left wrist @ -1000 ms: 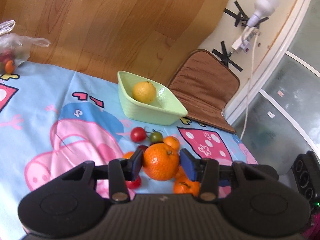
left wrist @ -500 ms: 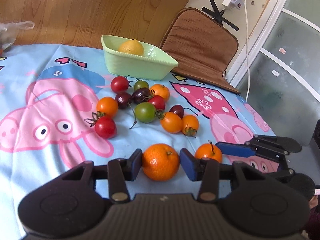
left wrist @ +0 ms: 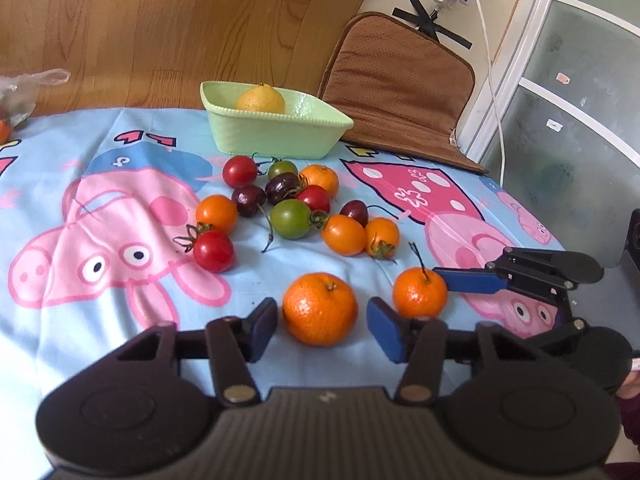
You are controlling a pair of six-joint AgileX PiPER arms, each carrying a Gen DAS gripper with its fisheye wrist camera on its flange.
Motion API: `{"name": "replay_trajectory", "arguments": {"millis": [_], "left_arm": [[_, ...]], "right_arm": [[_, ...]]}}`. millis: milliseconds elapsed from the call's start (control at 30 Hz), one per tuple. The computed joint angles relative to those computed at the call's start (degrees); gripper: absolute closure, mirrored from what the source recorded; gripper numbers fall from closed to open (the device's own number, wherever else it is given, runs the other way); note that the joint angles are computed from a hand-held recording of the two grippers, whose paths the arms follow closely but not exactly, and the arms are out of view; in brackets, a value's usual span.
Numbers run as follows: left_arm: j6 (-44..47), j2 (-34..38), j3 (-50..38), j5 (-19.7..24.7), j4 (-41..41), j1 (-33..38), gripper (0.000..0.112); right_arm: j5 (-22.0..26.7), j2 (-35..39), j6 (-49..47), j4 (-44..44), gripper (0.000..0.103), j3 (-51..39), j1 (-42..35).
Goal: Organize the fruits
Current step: 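Carry both mandarins into the green bowl and open both grippers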
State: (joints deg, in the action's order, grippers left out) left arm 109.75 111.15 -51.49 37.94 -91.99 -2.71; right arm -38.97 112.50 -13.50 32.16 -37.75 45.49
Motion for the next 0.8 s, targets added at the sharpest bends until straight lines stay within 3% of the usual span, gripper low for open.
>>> {"name": "replay_trajectory", "arguments": {"millis": [33, 67, 200, 400, 533, 633, 800], "left_arm": [[0.4, 0.3, -0.1, 0.4, -0.4, 0.2, 0.070], [-1.5, 0.5, -0.9, 0.9, 1.3, 0.4, 0.070], [-8.6, 0.9, -5.3, 5.6, 6.8, 1.3, 0.070], [-18.4, 3.7, -19.2, 3.8, 9.7, -2.2, 0.070], [-33.9, 11.9, -37.3, 0.5, 19.0, -5.6, 0.070], [-49.2, 20.3, -52.8, -0.7, 30.5, -7.6, 0.070], [-71.0, 34.9, -78.6, 4.9, 48.3, -9.4, 0.070]], "right_arm": [[0.3, 0.2, -0.3, 0.3, 0.059, -0.3, -0.1], [0.1, 0.3, -0.2, 0.1, 0.062, -0.2, -0.2], [-1.7, -1.5, 3.4, -5.0, 0.063, 0.8, -1.9], [0.1, -3.1, 1.7, -8.0, 0.063, -4.9, -9.8], [6.9, -0.8, 2.7, -12.9, 0.063, -13.7, -17.3], [12.8, 2.7, 5.6, -17.0, 0.062, -21.4, -22.1], [21.1, 9.4, 15.5, -28.4, 0.062, -32.9, -27.4]]}}
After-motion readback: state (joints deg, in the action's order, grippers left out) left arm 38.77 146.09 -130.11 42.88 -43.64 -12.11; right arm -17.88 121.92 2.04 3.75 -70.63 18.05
